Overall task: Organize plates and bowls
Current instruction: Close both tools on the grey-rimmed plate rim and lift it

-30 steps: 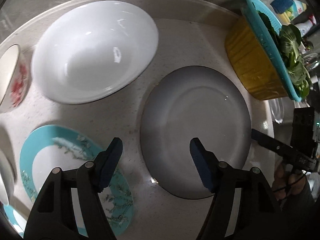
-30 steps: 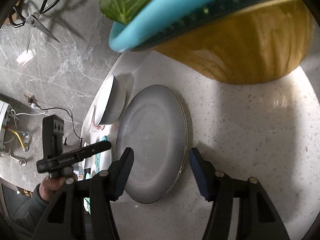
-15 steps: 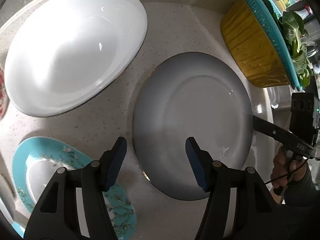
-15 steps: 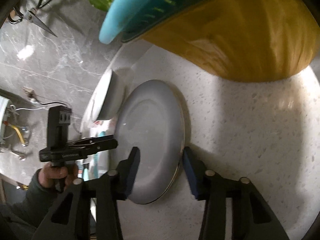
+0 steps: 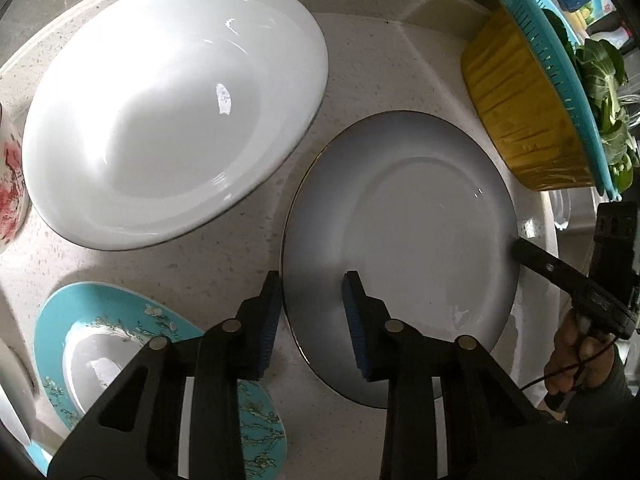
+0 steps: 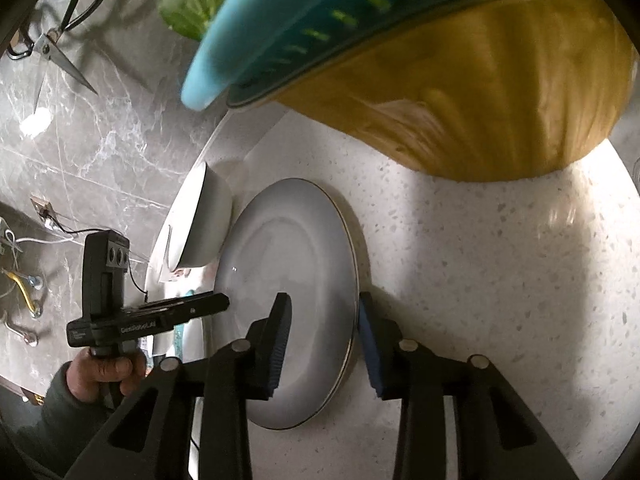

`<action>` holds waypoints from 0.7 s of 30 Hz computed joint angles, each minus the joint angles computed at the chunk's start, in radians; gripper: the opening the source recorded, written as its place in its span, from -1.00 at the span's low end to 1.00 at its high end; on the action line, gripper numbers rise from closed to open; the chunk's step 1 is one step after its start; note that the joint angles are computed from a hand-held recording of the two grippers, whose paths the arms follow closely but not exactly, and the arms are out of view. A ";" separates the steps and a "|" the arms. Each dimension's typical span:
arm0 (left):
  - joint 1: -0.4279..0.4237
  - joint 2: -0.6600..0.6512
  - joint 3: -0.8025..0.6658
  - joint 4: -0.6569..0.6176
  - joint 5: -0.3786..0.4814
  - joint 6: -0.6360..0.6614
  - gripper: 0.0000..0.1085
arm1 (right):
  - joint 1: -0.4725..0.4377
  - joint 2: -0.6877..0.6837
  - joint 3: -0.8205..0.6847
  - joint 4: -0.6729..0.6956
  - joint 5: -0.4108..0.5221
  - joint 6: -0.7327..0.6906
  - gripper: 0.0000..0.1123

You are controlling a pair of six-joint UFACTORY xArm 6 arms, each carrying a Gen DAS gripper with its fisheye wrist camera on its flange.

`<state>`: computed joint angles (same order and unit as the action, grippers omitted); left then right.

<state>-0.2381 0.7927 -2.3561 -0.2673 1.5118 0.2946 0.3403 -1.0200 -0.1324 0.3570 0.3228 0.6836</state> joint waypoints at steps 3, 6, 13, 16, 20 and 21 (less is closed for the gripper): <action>-0.005 -0.034 0.052 0.023 -0.031 0.022 -0.47 | -0.014 -0.016 0.017 0.084 0.005 -0.036 -0.76; -0.006 -0.047 0.074 0.018 -0.038 0.014 -0.47 | -0.020 -0.015 0.006 0.042 0.027 0.002 -0.76; -0.012 -0.076 0.117 0.011 -0.038 -0.004 -0.49 | -0.015 -0.006 -0.006 0.028 0.041 0.046 -0.76; -0.016 -0.102 0.162 0.004 -0.053 -0.008 -0.50 | -0.019 -0.018 -0.009 -0.001 0.068 0.081 -0.75; -0.017 -0.147 0.232 0.000 -0.076 -0.004 -0.50 | -0.024 -0.045 -0.005 -0.030 0.099 0.118 -0.75; -0.017 -0.158 0.247 -0.001 -0.082 -0.005 -0.50 | -0.025 -0.052 -0.005 -0.036 0.109 0.125 -0.75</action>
<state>-0.2549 0.6346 -2.1093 -0.2679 1.4302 0.2894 0.3155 -1.0721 -0.1375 0.3211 0.4318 0.8090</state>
